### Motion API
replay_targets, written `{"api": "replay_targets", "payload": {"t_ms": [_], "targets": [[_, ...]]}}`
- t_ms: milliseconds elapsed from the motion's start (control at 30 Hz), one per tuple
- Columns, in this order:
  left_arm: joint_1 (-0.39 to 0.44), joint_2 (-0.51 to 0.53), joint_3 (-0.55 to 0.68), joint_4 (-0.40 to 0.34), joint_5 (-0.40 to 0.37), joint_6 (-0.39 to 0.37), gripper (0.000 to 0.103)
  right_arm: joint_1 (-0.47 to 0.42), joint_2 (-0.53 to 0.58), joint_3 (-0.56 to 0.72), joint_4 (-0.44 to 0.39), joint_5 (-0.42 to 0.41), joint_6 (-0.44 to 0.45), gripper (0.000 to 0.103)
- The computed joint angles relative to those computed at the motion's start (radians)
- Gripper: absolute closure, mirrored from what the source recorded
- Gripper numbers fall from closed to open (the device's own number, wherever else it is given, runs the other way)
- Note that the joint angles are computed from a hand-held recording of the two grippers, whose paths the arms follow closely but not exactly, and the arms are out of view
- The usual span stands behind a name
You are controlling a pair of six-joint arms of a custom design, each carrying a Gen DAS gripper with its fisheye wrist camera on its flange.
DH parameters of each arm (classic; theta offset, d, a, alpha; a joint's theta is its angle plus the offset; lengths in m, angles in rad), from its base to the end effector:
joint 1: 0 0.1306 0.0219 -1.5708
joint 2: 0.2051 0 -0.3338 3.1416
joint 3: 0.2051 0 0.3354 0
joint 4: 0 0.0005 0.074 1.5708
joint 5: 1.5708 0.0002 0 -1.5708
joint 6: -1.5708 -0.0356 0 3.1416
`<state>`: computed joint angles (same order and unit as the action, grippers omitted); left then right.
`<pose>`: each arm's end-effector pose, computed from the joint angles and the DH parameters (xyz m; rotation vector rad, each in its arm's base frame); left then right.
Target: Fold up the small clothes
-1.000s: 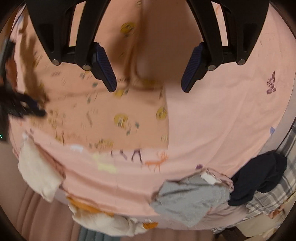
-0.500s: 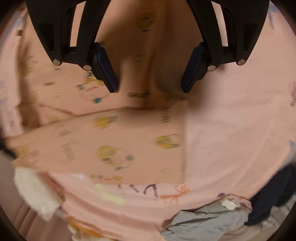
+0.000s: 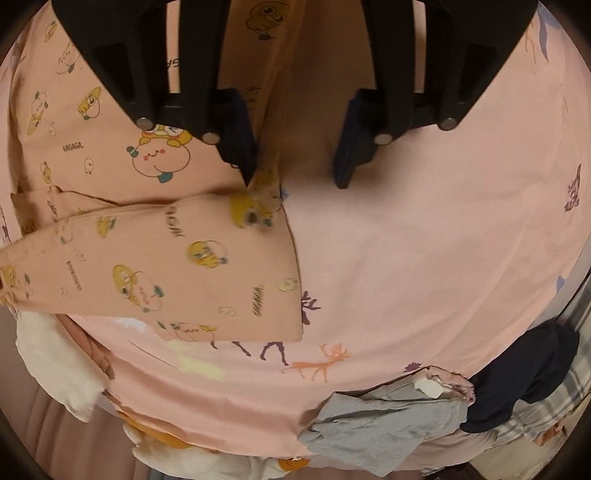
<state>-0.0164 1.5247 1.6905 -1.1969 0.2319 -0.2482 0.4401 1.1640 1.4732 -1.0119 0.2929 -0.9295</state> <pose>0.4610 -0.0162 0.4222 0.4215 2.5388 -0.2153 0.3275 0.1423 0.4897 0.6988 2.1593 0.4052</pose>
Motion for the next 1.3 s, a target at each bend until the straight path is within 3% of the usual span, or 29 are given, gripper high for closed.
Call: {"api": "replay_targets", "payload": {"t_ms": [100,167,233,300,400,433,533,600,667,733,800,867,933,1067,1100,1167,1233,1300], "targets": [[0.035,0.055,0.069,-0.053,0.078,0.063,0.065,-0.026,-0.037,-0.025,0.008,-0.005,0.01,0.096],[0.065,0.072,0.083,-0.062,0.152,0.137,0.066,-0.046,-0.033,-0.031,-0.048,-0.007,0.015,0.096],[0.076,0.058,0.058,-0.041,0.179,0.156,0.066,-0.083,-0.029,-0.091,-0.064,-0.09,-0.027,0.096],[0.053,0.018,0.009,0.003,0.122,0.11,0.065,-0.09,0.009,-0.142,-0.108,-0.096,-0.04,0.096],[0.009,-0.023,-0.043,0.056,0.006,0.061,0.062,-0.062,-0.062,-0.273,0.042,-0.033,-0.089,0.097],[0.006,-0.022,-0.038,0.049,-0.003,0.062,0.06,-0.069,-0.062,-0.269,0.035,-0.049,-0.093,0.097],[0.028,0.006,0.008,-0.005,0.034,0.067,0.058,-0.087,-0.036,-0.196,-0.07,-0.093,-0.089,0.097],[0.039,0.006,0.014,-0.024,0.046,0.099,0.058,-0.059,-0.011,-0.114,-0.183,-0.026,-0.121,0.094],[0.029,-0.018,-0.016,-0.008,0.016,0.125,0.057,-0.008,0.019,-0.056,-0.249,0.081,-0.137,0.073],[0.008,-0.058,-0.065,0.023,-0.039,0.102,0.055,0.032,0.04,-0.039,-0.223,0.115,-0.105,0.069],[0.001,-0.081,-0.09,0.034,-0.072,0.069,0.051,0.046,0.058,-0.059,-0.178,0.072,-0.043,0.069],[0.016,-0.078,-0.07,-0.012,-0.065,0.058,0.05,0.065,0.113,-0.048,-0.244,0.087,-0.037,0.07],[0.042,-0.079,-0.047,-0.073,-0.022,0.067,0.05,0.113,0.113,-0.03,-0.285,0.157,-0.053,0.065],[0.068,-0.134,-0.065,-0.149,0.006,0.042,0.05,0.186,0.096,0.025,-0.37,0.099,-0.033,0.061],[0.074,-0.169,-0.09,-0.151,0.005,0.02,0.05,0.235,0.072,0.022,-0.394,0.132,-0.08,0.056],[0.088,-0.25,-0.151,-0.147,-0.017,-0.033,0.049,0.307,0.002,-0.025,-0.397,0.169,-0.184,0.029],[0.104,-0.313,-0.202,-0.153,-0.044,-0.065,0.042,0.371,-0.079,-0.095,-0.358,0.174,-0.284,0.021],[0.148,-0.369,-0.245,-0.2,-0.015,-0.093,0.04,0.431,-0.14,-0.152,-0.334,0.155,-0.397,0.021]]}}
